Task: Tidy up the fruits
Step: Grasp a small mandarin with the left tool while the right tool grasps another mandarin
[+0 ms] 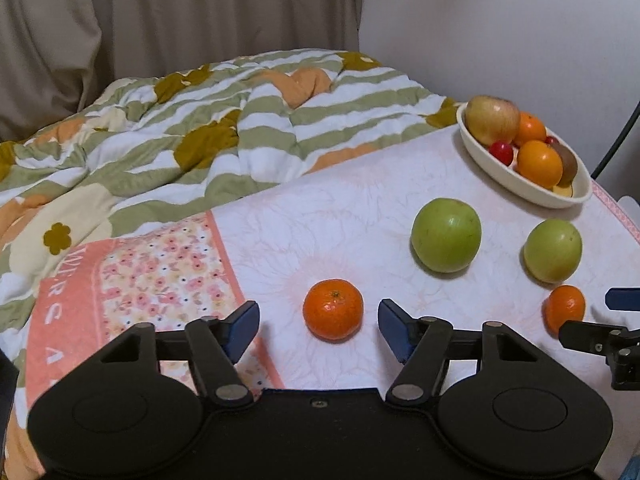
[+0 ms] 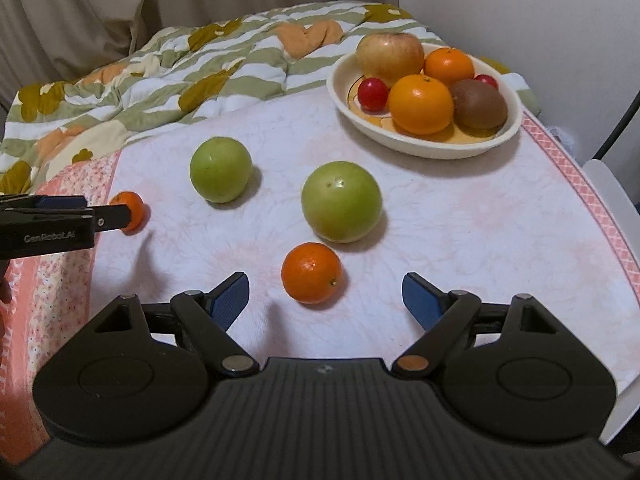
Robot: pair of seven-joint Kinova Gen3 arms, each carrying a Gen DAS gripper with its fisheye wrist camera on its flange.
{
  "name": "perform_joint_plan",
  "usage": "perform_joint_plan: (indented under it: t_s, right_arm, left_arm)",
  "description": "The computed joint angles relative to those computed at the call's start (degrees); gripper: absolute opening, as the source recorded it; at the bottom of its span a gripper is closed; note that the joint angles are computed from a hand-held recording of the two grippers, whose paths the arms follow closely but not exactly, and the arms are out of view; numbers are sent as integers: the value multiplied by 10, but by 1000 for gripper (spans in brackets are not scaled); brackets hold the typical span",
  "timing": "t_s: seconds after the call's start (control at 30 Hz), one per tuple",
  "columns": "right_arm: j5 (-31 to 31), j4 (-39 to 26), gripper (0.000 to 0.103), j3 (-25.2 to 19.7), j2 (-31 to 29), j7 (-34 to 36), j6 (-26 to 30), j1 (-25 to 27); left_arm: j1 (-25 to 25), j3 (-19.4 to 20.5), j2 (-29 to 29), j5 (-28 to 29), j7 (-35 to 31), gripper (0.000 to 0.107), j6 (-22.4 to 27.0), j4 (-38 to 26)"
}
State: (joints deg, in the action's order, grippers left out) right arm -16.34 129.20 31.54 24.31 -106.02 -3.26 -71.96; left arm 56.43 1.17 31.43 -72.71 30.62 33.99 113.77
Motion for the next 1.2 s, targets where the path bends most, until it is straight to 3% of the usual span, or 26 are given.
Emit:
perform_joint_plan:
  t_s: [0.17,0.23,0.4,0.47,0.67,0.73,0.77,0.97,1.2]
  right_arm:
    - [1,-7,97,-39,4,2,-5,39]
    - [5,-12,96,-52,6,6,-4,54]
    - [13,-20,89,-62,10,10,1,66]
    - [21,-22,78,-81,9,12,3,87]
    - [24,-24,73,-85,17,12,-9,88]
    - [21,-25,63,-91,19,18,-14,93]
    - [21,-27,52,-93,20,22,-12,97]
    - [13,-22,52,-91,12,37,-15,96]
    - [-16,2,52,-38,-21,65,-19,36]
  left_arm:
    - [-8,-3,9,-8,-11,52,-17,-6]
    - [-12,-4,11,-5,-21,40,-27,-7]
    - [-2,-12,15,-4,-23,39,-24,-10]
    - [1,-14,15,-3,-23,39,-24,-9]
    - [3,-13,11,1,-30,39,-28,-6]
    - [5,-14,9,4,-28,39,-30,-5]
    - [6,-14,8,7,-27,39,-30,-4]
    - [25,-12,-7,14,2,39,-13,2]
    - [43,15,-30,14,36,39,45,-1]
